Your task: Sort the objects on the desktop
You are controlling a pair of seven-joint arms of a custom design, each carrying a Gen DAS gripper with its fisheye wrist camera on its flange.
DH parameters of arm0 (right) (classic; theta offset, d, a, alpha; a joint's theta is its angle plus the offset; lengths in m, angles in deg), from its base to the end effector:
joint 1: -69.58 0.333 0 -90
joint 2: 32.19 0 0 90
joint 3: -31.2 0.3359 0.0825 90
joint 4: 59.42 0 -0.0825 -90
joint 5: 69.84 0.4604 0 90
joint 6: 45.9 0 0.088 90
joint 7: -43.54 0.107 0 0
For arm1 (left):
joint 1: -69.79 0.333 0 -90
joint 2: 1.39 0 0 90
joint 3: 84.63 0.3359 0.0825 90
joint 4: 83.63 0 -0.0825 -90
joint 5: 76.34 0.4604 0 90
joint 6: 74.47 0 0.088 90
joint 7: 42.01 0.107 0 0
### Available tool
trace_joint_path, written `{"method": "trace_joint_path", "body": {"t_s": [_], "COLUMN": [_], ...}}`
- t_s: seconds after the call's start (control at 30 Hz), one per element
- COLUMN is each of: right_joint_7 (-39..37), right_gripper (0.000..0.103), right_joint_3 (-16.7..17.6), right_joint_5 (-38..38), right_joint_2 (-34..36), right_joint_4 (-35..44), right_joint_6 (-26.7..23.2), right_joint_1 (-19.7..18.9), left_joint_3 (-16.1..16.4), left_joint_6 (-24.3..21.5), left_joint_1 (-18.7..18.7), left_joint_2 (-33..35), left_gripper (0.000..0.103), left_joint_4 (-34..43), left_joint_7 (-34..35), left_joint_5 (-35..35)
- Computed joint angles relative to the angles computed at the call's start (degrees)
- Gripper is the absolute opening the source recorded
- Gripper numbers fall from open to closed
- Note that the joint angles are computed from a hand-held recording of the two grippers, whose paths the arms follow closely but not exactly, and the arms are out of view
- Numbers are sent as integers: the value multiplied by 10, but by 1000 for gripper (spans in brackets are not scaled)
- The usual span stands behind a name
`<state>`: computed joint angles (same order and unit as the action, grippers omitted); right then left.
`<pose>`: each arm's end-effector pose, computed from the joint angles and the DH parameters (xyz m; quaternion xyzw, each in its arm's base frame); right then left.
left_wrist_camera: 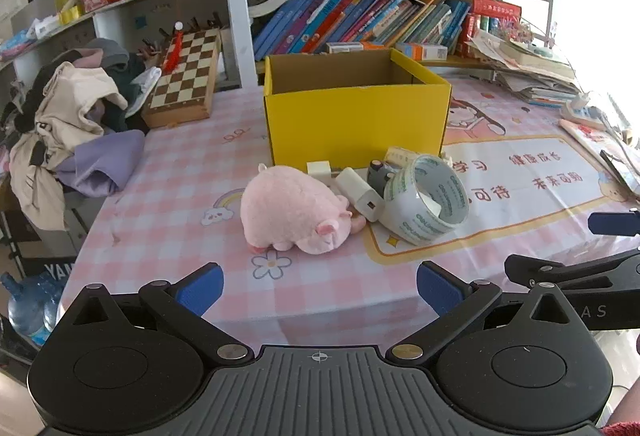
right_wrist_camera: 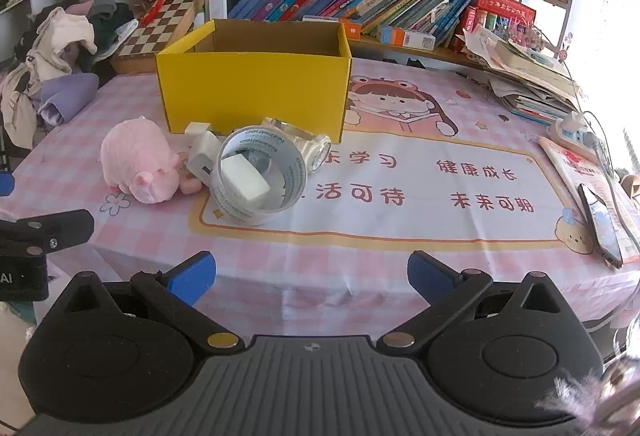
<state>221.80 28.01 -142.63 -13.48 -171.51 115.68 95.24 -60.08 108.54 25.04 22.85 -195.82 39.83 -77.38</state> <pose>0.6241 0.3113 0.3124 -0.6469 0.6511 -0.2936 0.2671 0.6747 -0.2747 0.3442 -0.5384 0.7323 -0.3187 0.2691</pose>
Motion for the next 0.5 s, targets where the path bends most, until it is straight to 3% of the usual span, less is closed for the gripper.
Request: {"method": "trace_joint_path", "body": {"t_s": [0.17,0.5], "right_joint_7": [-13,34], "right_gripper": [103,103], "right_joint_3": [-2,2], "right_joint_5": [-6,-21], "right_joint_2": [-12,10], "right_joint_4": [-8,6], "right_joint_6": [-13,-34], "right_joint_1": [-2,8], "left_joint_3": [-9,-34], "left_joint_6": [-6,-17], "left_joint_1": [10,38], "left_joint_2": [-3,-11], "left_gripper": [103,103], "left_joint_4": [0,0], "left_joint_7": [-1,-19], "left_joint_5": [5,34]}}
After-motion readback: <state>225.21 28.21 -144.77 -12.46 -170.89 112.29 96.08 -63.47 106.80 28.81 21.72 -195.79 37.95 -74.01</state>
